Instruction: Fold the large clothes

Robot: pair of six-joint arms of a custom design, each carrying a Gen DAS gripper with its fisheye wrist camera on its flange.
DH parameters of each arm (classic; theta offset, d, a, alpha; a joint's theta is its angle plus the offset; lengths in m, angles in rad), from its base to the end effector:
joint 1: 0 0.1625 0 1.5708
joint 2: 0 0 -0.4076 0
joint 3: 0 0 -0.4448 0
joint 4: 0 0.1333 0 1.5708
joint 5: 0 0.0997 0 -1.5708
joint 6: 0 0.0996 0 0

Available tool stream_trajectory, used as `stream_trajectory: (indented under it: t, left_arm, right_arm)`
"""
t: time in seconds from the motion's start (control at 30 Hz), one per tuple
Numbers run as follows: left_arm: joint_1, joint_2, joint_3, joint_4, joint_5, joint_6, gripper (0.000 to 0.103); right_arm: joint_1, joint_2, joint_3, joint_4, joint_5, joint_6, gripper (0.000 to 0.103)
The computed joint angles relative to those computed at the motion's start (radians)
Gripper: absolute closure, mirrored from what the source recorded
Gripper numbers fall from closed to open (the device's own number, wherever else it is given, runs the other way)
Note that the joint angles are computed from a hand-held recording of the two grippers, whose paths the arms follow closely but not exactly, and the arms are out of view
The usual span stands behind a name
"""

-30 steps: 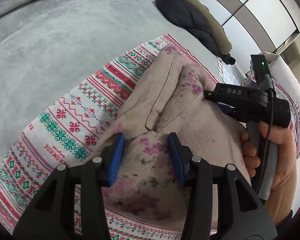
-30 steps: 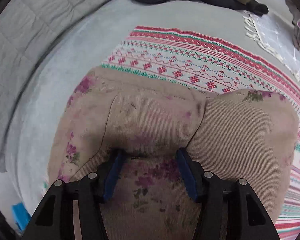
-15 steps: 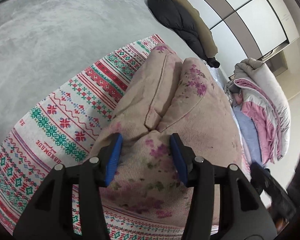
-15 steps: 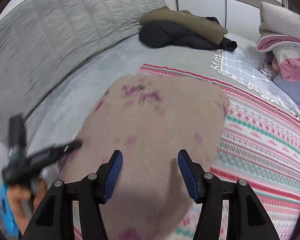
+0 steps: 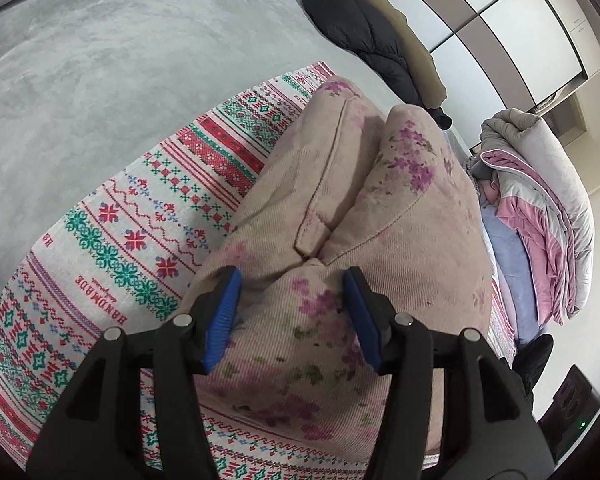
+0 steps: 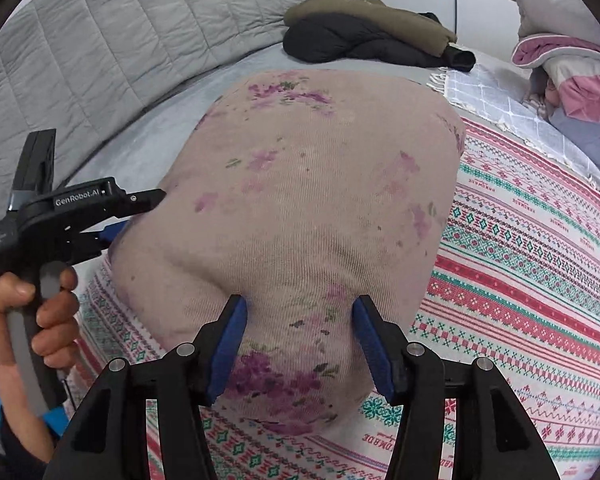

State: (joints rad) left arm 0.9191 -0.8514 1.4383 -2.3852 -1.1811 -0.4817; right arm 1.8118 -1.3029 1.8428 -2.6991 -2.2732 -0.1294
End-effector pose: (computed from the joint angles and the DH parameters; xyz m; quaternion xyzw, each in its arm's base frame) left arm -0.3230 -0.7055 0.1555 0.0609 0.9731 -0.1972 0.1025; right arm 0.2136 -0.5803 0.3190 0.0674 -0.9016 0.2902 0.3135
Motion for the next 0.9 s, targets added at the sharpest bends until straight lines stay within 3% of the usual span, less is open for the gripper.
stream_trajectory:
  t: [0.13, 0.23, 0.27, 0.3, 0.37, 0.43, 0.5, 0.6, 0.7, 0.87, 0.9]
  left_arm:
    - [0.023, -0.026, 0.024, -0.049, -0.091, 0.01, 0.042]
    - [0.036, -0.074, 0.052, -0.051, -0.144, -0.016, 0.032]
    - [0.034, -0.09, 0.06, -0.047, -0.134, -0.027, 0.028]
    - [0.029, -0.108, 0.072, -0.04, -0.102, -0.045, 0.02]
    - [0.029, -0.138, 0.106, -0.079, -0.081, -0.065, 0.018]
    - [0.055, -0.15, 0.124, -0.12, -0.161, -0.118, 0.018]
    - [0.076, -0.144, 0.123, -0.124, -0.217, -0.166, 0.018]
    - [0.076, -0.123, 0.102, -0.068, -0.206, -0.174, 0.018]
    - [0.077, -0.11, 0.096, -0.057, -0.204, -0.184, 0.011]
    - [0.097, -0.066, 0.071, -0.016, -0.255, -0.217, 0.01]
    - [0.099, -0.071, 0.077, -0.025, -0.266, -0.229, 0.01]
  right_arm:
    - [-0.007, -0.012, 0.011, -0.016, 0.016, 0.03, 0.046]
    - [-0.016, -0.051, 0.038, -0.041, 0.048, 0.097, 0.024]
    - [-0.026, -0.068, 0.049, -0.038, 0.073, 0.132, 0.016]
    - [-0.041, -0.087, 0.061, -0.037, 0.118, 0.156, 0.015]
    - [-0.082, -0.131, 0.084, -0.028, 0.246, 0.206, 0.012]
    - [-0.121, -0.166, 0.097, -0.027, 0.357, 0.262, 0.012]
    - [-0.132, -0.173, 0.1, -0.064, 0.375, 0.275, 0.012]
    - [-0.146, -0.189, 0.12, -0.138, 0.398, 0.259, 0.012]
    - [-0.191, -0.219, 0.139, -0.155, 0.49, 0.285, 0.011]
    - [-0.285, -0.22, 0.146, -0.139, 0.619, 0.366, 0.011]
    - [-0.312, -0.22, 0.156, -0.151, 0.678, 0.387, 0.009]
